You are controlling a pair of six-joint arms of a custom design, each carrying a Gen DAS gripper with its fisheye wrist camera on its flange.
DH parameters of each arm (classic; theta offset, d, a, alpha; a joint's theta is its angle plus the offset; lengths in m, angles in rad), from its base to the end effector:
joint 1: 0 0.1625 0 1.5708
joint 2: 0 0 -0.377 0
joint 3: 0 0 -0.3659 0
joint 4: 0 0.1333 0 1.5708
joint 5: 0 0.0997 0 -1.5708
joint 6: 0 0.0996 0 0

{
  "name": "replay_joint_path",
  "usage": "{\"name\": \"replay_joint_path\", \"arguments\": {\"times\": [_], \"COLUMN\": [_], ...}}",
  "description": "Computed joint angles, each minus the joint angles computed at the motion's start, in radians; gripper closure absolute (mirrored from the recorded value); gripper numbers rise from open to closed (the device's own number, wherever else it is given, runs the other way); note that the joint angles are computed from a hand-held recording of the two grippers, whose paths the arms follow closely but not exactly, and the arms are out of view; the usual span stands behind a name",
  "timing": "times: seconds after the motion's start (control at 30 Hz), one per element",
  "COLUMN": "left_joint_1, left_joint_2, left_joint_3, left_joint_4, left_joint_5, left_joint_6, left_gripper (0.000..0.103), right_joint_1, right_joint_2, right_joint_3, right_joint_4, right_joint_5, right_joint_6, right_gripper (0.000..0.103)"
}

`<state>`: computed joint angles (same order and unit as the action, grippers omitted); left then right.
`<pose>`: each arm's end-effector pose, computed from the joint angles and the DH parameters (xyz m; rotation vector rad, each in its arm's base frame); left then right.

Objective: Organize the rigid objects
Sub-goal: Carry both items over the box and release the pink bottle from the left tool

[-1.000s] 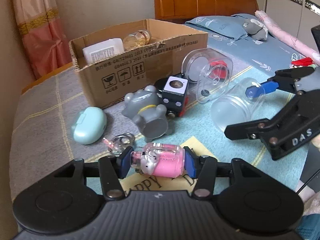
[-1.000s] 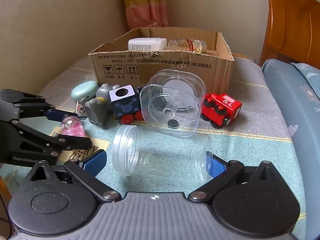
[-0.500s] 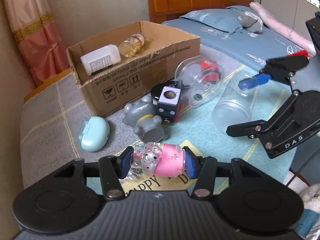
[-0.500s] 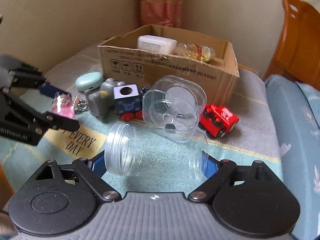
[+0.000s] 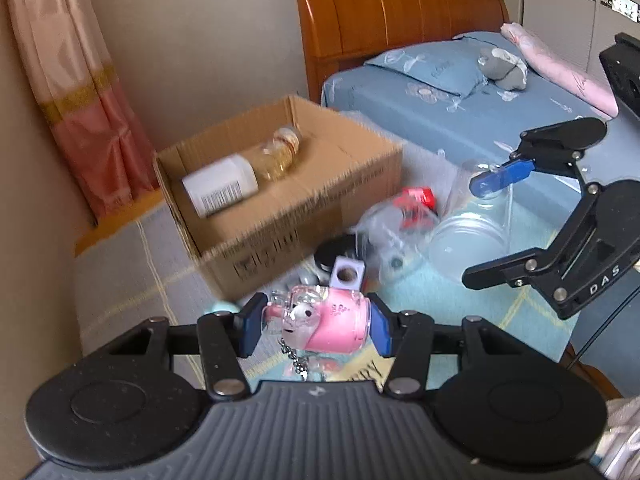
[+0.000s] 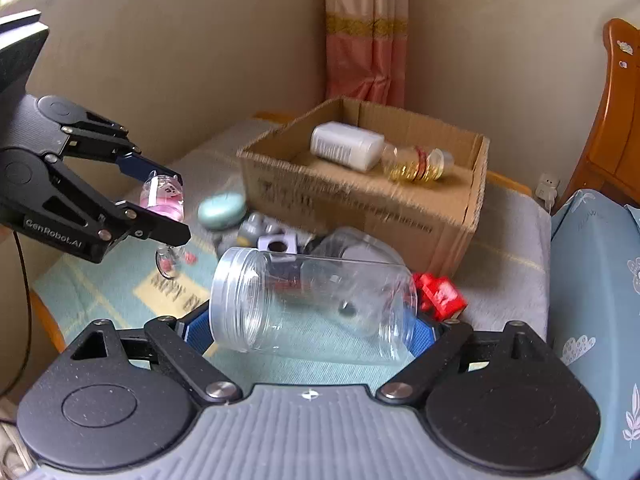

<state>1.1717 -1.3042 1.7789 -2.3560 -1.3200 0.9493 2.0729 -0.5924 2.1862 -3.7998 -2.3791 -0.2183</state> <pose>-0.0678 -0.5674 0.2975 1.7045 2.2215 -0.3258 0.2585 -0.3434 0.0110 0.5048 -2.2520 0.8820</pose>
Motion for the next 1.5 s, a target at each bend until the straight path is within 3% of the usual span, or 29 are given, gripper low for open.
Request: {"name": "replay_joint_path", "arguments": {"times": [0.23,0.53,0.9,0.93,1.0,1.03,1.3,1.5], "left_joint_1": [-0.042,-0.08,-0.047,-0.041,-0.032,-0.028,0.002,0.01], "left_joint_2": [0.048,0.175,0.297,0.3,0.306,0.304,0.242,0.188], "left_joint_3": [-0.086,-0.214,-0.293,-0.29,-0.296,-0.29,-0.2,-0.092], "left_joint_4": [0.003,-0.105,-0.095,-0.104,-0.108,-0.129,-0.213,-0.316], "left_joint_5": [-0.018,-0.009,0.006,0.003,-0.005,-0.011,-0.073,-0.038], "left_joint_6": [-0.026,-0.055,-0.115,-0.121,-0.132,-0.138,-0.144,-0.144], "left_gripper": [0.051,0.051,0.05,0.047,0.011,0.005,0.001,0.001], "right_joint_1": [0.004,-0.023,-0.063,-0.064,-0.067,-0.067,-0.073,-0.08], "right_joint_2": [-0.057,-0.128,-0.118,-0.113,-0.109,-0.106,-0.094,-0.087], "right_joint_3": [-0.033,-0.082,-0.164,-0.17,-0.174,-0.177,-0.202,-0.22], "right_joint_4": [0.024,0.032,0.059,0.06,0.062,0.064,0.092,0.123], "right_joint_5": [-0.039,-0.015,-0.003,-0.008,-0.013,-0.016,-0.025,-0.028], "right_joint_6": [-0.107,-0.186,-0.206,-0.206,-0.203,-0.199,-0.183,-0.161], "right_gripper": [0.01,0.01,0.01,0.01,0.01,0.01,0.01,0.01]}}
